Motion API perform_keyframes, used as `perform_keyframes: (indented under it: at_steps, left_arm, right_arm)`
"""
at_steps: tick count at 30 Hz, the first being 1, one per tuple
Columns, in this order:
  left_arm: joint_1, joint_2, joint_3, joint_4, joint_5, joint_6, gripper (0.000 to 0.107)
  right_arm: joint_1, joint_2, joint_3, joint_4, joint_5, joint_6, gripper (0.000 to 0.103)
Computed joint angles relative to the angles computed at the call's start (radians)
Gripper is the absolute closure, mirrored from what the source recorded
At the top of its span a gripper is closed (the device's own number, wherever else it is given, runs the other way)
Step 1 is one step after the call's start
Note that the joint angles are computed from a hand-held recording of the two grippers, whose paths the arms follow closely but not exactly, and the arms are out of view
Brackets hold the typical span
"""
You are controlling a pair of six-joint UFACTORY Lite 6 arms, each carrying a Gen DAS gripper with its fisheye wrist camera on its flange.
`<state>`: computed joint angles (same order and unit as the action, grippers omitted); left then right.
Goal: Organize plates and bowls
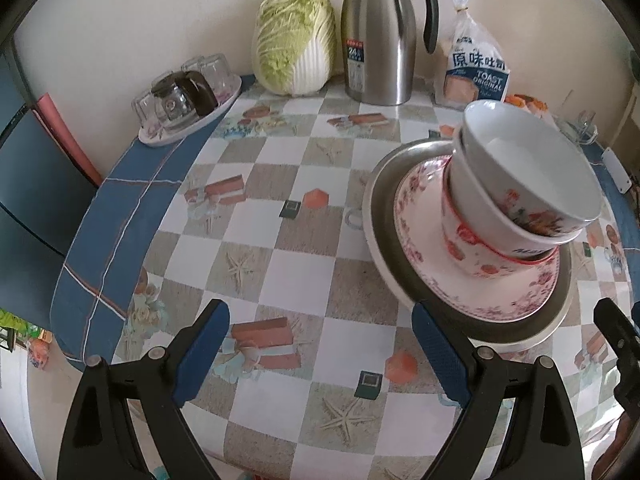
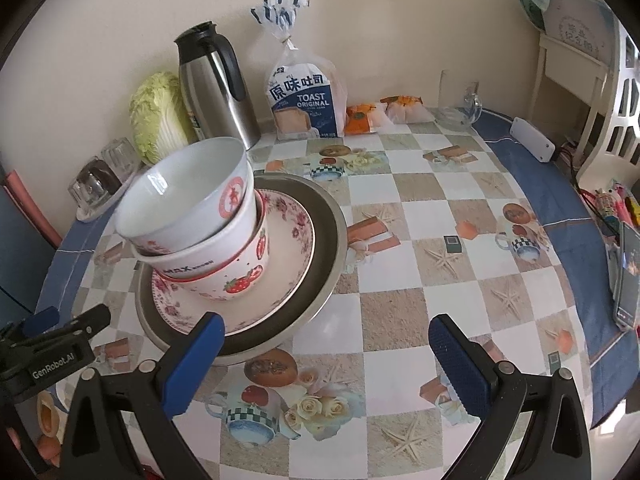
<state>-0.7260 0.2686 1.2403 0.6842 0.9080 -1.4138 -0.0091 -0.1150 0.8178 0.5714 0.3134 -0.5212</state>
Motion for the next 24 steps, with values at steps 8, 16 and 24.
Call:
perform_keyframes:
  at_steps: [8, 16, 24]
  left_arm:
    - [0.016, 0.001, -0.002, -0.021, -0.021, 0.027, 0.014]
    - [0.008, -0.001, 0.003, -0.012, -0.030, 0.033, 0.014]
    - [0.005, 0.001, 0.008, -0.016, -0.035, 0.036, 0.014]
  right_arm:
    - [0.025, 0.035, 0.013, -0.110, -0.024, 0.110, 0.000]
    - [0.041, 0.054, 0.025, -0.171, -0.032, 0.167, 0.000]
    - [0.050, 0.065, 0.028, -0.168, -0.038, 0.157, 0.000]
